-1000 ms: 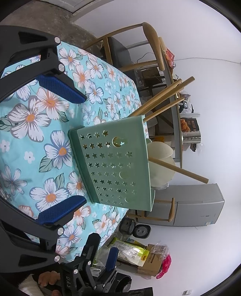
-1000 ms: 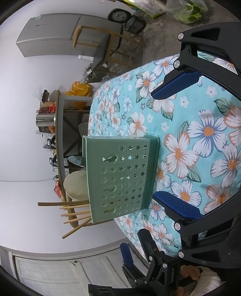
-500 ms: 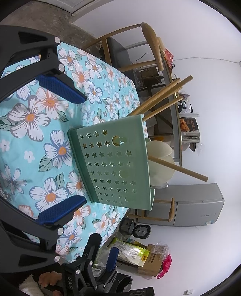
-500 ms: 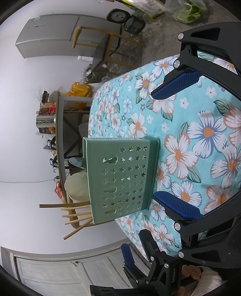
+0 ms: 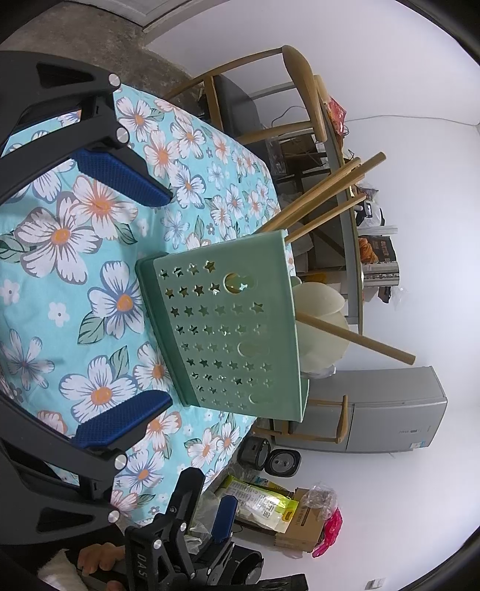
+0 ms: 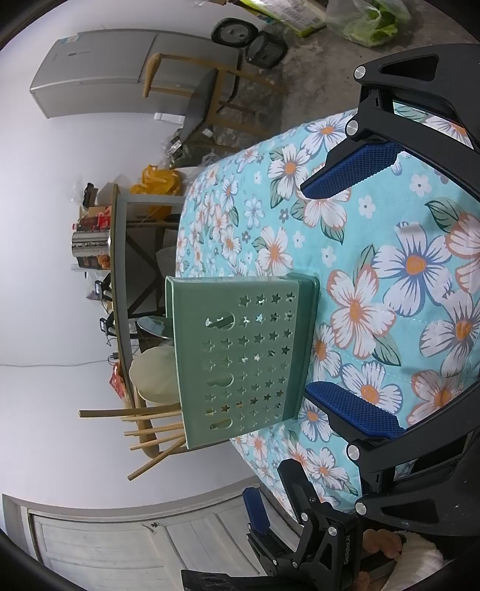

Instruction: Organize utensils

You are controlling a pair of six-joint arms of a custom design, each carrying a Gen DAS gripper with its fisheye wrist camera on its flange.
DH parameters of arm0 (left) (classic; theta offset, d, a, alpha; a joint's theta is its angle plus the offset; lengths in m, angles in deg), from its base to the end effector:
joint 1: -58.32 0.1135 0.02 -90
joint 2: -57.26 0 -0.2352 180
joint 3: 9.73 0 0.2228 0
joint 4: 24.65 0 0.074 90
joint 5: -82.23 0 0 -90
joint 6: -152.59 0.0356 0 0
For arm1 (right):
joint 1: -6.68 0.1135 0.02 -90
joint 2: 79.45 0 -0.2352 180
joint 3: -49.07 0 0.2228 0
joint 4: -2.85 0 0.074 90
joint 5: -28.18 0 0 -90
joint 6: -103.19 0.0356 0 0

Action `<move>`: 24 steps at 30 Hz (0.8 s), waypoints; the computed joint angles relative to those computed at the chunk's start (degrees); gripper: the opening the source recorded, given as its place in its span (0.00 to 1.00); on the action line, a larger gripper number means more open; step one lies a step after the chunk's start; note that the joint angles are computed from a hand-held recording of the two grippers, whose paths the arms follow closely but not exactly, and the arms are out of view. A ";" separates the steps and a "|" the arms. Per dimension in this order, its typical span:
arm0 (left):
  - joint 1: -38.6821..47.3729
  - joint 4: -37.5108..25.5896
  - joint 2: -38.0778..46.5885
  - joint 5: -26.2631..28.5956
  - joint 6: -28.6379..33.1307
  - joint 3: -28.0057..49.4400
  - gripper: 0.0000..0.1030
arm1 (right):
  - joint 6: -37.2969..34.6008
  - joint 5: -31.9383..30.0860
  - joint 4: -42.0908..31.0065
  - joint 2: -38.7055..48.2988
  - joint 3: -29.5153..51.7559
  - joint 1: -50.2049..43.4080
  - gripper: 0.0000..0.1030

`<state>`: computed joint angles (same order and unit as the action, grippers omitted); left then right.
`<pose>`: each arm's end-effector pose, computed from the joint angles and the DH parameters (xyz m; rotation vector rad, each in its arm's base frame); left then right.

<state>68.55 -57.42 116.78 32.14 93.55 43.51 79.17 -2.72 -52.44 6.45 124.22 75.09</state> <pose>0.2017 0.0132 0.2280 0.7226 1.9661 -0.3556 0.1239 0.2301 0.2222 0.2026 2.0497 -0.0494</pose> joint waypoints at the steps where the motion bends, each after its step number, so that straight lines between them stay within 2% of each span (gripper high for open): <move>1: -0.06 -0.02 0.14 -0.11 0.12 0.08 0.95 | -0.02 -0.04 -0.01 -0.06 -0.03 -0.04 0.92; 24: -1.35 -0.23 -0.43 -1.39 0.94 -0.31 0.95 | -0.06 -0.07 0.20 0.02 0.20 -0.08 0.92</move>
<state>67.21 -57.65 116.35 30.76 94.49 43.20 79.11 -2.79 -52.25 6.47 124.41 75.01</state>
